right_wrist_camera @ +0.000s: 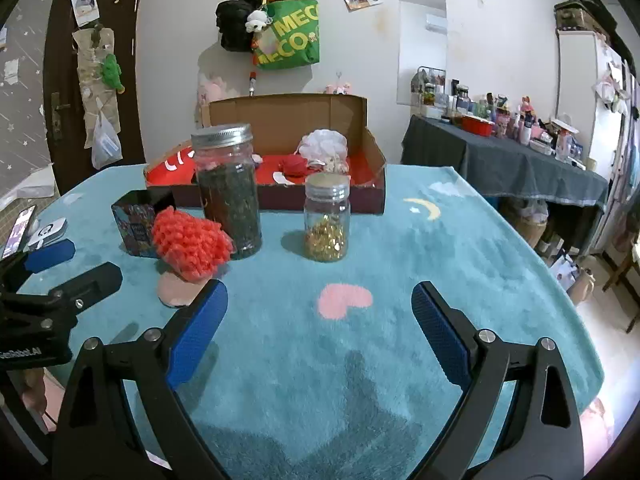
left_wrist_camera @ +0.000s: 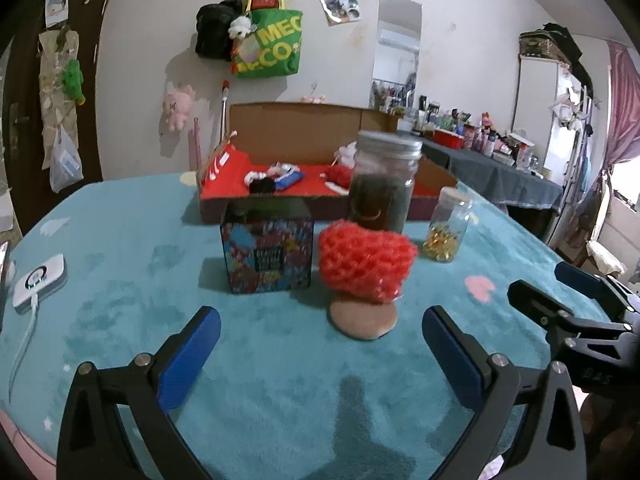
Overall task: Organize soft objects
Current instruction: 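Move the right tool toward the red mesh net sleeve on the beige pad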
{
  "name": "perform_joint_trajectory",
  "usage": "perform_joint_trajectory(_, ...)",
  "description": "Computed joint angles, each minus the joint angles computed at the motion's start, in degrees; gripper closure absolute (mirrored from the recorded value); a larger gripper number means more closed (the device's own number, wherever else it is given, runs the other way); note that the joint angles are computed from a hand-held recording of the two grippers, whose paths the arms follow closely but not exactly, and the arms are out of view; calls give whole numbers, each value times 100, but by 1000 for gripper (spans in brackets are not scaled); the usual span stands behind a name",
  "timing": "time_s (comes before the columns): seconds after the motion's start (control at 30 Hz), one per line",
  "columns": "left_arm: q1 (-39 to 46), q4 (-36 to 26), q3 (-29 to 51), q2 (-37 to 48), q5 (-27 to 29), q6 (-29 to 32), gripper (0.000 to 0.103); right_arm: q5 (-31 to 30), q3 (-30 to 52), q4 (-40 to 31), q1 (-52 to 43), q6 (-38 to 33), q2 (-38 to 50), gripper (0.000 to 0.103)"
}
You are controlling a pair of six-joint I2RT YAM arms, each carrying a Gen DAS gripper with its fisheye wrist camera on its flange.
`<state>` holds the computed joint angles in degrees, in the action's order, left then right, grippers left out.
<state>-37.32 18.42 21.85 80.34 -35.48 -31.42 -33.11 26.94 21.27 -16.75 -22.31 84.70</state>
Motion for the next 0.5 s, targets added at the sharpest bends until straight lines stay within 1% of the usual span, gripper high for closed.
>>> perform_joint_trajectory(0.17,84,44,36,247,116,-101,0,73,30,9,15,-17,190,9)
perform_joint_trajectory(0.5,212,-6,95,389,298,-132,0,68,182,-128,21,-62,467,9)
